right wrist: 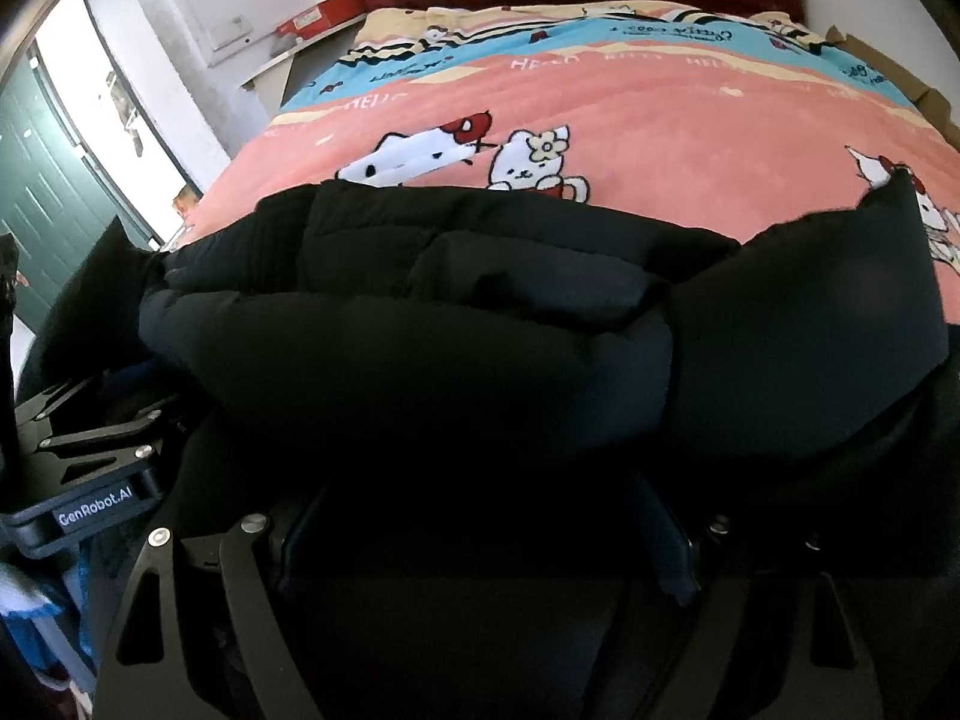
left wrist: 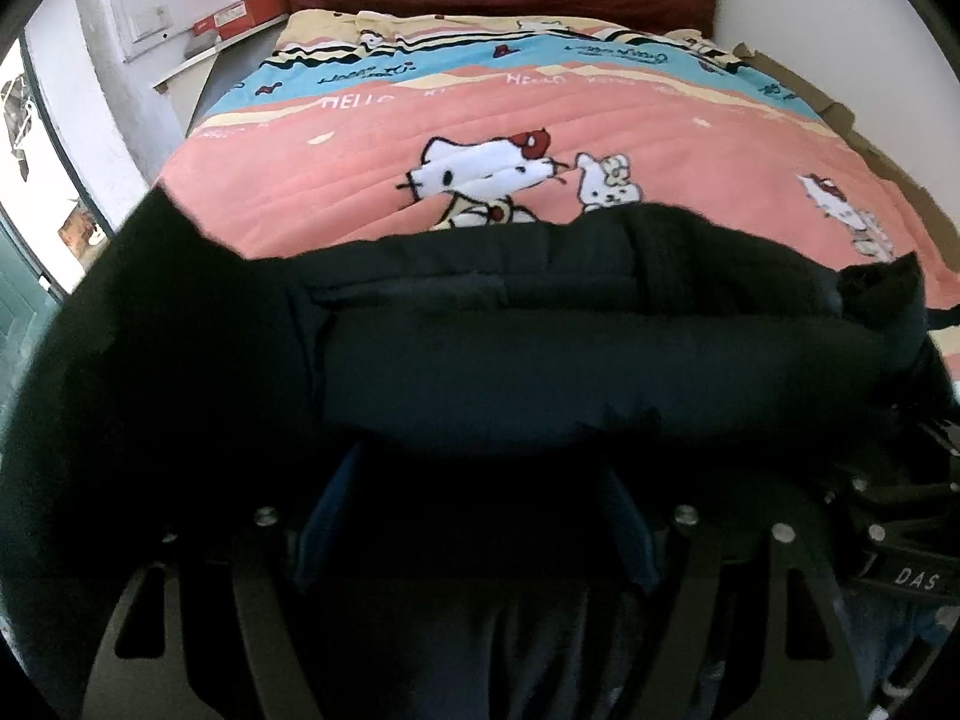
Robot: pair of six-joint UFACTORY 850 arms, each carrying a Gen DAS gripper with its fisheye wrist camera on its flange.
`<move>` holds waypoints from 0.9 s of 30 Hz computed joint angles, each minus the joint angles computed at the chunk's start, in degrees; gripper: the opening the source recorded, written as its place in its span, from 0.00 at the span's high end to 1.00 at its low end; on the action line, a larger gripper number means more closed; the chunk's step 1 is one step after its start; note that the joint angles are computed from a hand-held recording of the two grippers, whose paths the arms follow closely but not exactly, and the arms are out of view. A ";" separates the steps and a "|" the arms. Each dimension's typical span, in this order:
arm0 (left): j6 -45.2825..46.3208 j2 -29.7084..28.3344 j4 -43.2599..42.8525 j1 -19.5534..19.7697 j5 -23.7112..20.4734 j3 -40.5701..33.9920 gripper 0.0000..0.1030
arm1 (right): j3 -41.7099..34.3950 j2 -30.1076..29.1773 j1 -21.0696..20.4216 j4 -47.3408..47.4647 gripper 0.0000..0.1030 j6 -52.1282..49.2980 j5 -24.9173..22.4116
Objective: Fold large clothes
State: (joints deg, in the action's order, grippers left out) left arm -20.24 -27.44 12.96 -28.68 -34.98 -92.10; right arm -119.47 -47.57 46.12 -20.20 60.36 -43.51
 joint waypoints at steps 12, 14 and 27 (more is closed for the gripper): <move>-1.37 1.97 -0.10 5.40 -1.46 1.71 0.27 | 12.52 9.41 -1.32 -1.21 0.18 -0.19 -0.81; -1.32 1.83 -0.34 5.47 -0.27 2.51 0.25 | 14.99 10.06 -1.86 -0.23 0.18 0.68 2.06; -5.92 4.90 3.95 4.49 1.29 5.93 0.23 | 16.30 10.30 -0.62 -4.99 0.13 6.73 1.46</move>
